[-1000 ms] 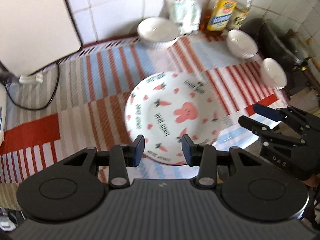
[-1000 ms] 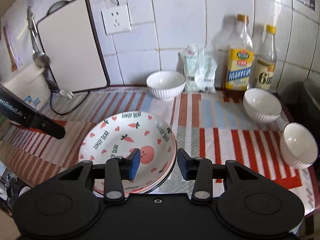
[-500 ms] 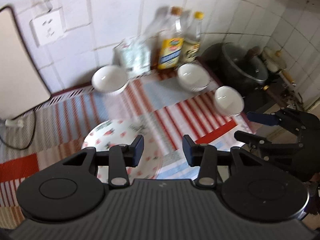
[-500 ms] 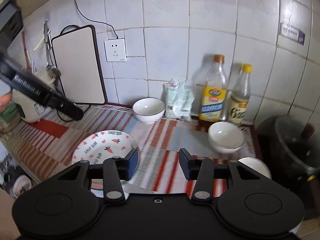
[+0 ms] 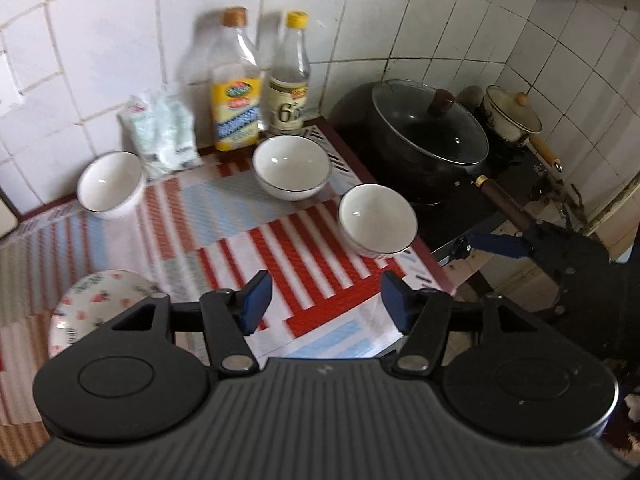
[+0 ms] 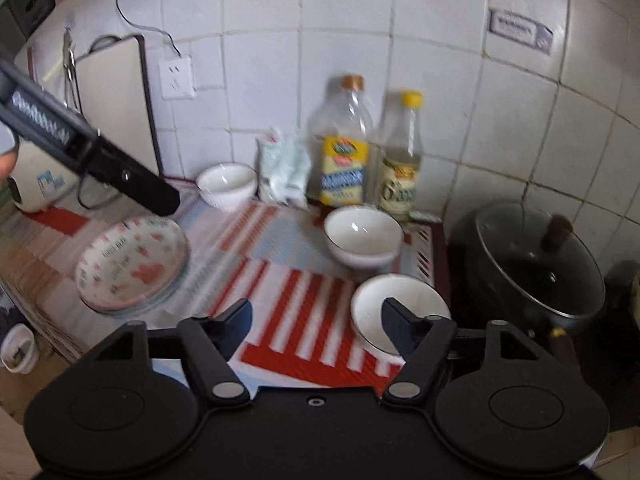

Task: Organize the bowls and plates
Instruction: 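Reach the left gripper to the white bowl beside the stove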

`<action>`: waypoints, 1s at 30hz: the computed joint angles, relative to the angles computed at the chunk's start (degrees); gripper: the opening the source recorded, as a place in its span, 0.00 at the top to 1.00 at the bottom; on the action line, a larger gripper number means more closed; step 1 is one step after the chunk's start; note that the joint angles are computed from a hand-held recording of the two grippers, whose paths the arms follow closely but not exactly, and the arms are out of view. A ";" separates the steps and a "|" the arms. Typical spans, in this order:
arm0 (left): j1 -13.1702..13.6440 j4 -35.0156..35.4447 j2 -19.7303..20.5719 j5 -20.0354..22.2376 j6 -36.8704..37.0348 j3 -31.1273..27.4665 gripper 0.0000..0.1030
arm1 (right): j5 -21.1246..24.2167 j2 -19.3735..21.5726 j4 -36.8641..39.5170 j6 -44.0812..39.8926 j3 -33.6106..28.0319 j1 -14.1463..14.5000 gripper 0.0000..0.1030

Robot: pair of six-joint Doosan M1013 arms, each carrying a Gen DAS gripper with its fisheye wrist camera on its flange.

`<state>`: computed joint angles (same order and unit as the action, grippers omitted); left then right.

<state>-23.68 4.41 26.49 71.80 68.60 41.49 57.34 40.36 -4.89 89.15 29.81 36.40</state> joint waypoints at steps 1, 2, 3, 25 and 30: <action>-0.25 0.08 0.55 -0.24 -0.50 -0.27 0.40 | -0.31 -0.17 -0.45 -0.11 0.80 -0.26 0.17; -0.41 -0.04 1.07 -0.68 -0.95 -0.41 0.39 | -0.90 -0.40 -1.14 -0.07 1.79 -0.48 0.16; -0.55 -0.06 1.63 -0.96 -1.53 -0.67 0.39 | -1.74 -0.63 -1.71 0.16 2.90 -0.76 0.16; 0.82 -1.02 11.80 -8.65 -10.61 -3.89 0.40 | -0.76 6.91 -5.07 16.16 -0.03 -2.93 0.10; 1.41 -4.63 14.21 -9.95 -6.68 -6.40 0.44 | 1.37 10.11 -5.50 12.20 -4.95 -2.91 0.09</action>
<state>-22.27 -0.22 40.71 61.85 61.91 35.09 58.71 50.48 -10.39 101.35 24.86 33.49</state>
